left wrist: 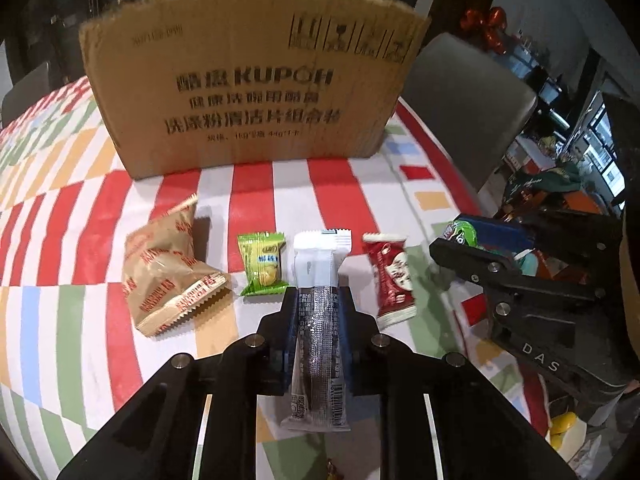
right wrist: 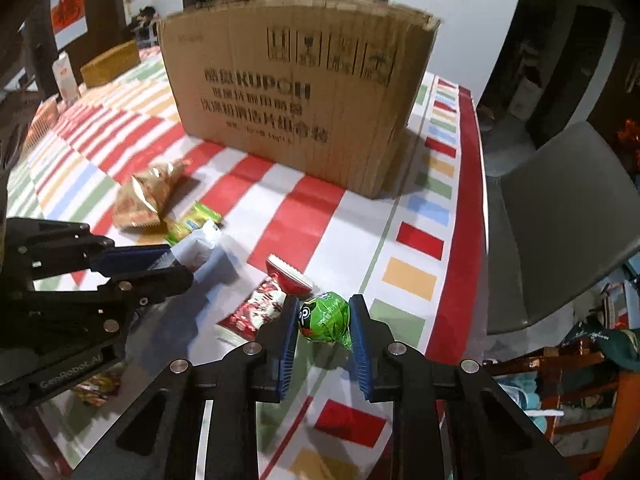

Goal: Organize snacks
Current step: 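Grasp the white-wrapped bar with the left tool while the right tool grasps the green round candy, then carry both snacks over the box and open both tools to drop them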

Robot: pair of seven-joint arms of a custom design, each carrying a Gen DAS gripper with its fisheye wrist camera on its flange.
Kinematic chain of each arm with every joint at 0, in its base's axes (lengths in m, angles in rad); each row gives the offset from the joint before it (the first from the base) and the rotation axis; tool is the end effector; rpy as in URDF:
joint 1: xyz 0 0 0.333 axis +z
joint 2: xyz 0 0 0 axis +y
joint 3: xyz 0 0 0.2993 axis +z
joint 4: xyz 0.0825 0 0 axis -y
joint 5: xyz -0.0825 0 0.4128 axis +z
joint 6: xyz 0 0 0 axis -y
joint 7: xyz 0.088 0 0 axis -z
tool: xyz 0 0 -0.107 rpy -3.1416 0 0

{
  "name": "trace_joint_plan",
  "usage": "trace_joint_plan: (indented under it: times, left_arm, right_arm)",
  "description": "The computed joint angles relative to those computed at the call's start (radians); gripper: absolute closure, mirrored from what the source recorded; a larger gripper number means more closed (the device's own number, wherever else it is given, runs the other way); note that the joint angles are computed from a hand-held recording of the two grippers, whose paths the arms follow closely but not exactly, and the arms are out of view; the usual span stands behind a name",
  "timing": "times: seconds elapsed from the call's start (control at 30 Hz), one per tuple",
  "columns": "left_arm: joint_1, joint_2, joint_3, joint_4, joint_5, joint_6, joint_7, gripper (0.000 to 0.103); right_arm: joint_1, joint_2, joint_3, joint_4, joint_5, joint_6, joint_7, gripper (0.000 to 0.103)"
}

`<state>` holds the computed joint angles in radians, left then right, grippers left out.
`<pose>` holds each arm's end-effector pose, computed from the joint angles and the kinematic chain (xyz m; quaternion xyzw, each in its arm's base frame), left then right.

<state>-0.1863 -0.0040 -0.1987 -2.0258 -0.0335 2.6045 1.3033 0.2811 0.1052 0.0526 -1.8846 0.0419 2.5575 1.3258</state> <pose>0.5759 -0.2327 0.4860 -0.6447 0.7084 -0.2627 0.1165 0.6202 0.2133 0.4866 -0.8372 0.4695 -0.1753 0.2191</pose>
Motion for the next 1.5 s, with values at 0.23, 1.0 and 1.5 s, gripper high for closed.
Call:
trace_joint_plan:
  times: [0.23, 1.0, 1.5]
  left_arm:
    - [-0.003, -0.08, 0.008, -0.044, 0.01, 0.054, 0.003, 0.084]
    - [0.03, -0.139, 0.039, 0.021, 0.15, 0.166, -0.037, 0.084]
    - [0.077, 0.008, 0.046, 0.274, 0.198, 0.106, -0.012, 0.084]
  right_arm:
    - [0.001, -0.06, 0.01, -0.037, 0.049, 0.04, 0.002, 0.077]
    - [0.027, -0.082, 0.034, 0.044, 0.109, 0.166, 0.052, 0.077]
    - [0.042, 0.125, 0.023, 0.389, 0.138, 0.084, 0.065, 0.077]
